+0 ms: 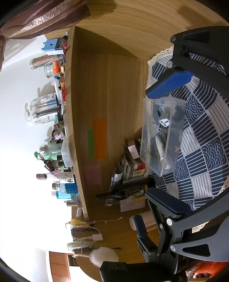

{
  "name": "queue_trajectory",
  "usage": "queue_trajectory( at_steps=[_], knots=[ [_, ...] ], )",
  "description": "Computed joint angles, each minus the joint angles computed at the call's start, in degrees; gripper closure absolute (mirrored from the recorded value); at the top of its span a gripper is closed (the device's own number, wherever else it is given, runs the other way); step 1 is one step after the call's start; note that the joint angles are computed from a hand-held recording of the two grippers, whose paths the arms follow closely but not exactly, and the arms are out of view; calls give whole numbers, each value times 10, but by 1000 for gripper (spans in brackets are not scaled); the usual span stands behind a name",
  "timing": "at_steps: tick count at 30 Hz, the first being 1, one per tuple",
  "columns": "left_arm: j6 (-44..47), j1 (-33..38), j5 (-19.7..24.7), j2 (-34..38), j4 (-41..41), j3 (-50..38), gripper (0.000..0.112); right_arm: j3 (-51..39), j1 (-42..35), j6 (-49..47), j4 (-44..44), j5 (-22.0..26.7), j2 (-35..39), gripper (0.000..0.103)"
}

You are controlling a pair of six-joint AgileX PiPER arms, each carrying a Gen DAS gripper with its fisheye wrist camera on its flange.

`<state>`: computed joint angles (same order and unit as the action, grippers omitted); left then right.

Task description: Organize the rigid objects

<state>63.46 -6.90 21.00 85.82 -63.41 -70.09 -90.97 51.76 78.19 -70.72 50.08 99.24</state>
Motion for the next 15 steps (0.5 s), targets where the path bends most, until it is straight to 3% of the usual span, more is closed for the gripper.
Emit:
queue_trajectory(
  at_steps=[15],
  knots=[
    [-32,1,7,14,20,-14,11,-1,-18,-6,22,-17,5,2]
  ],
)
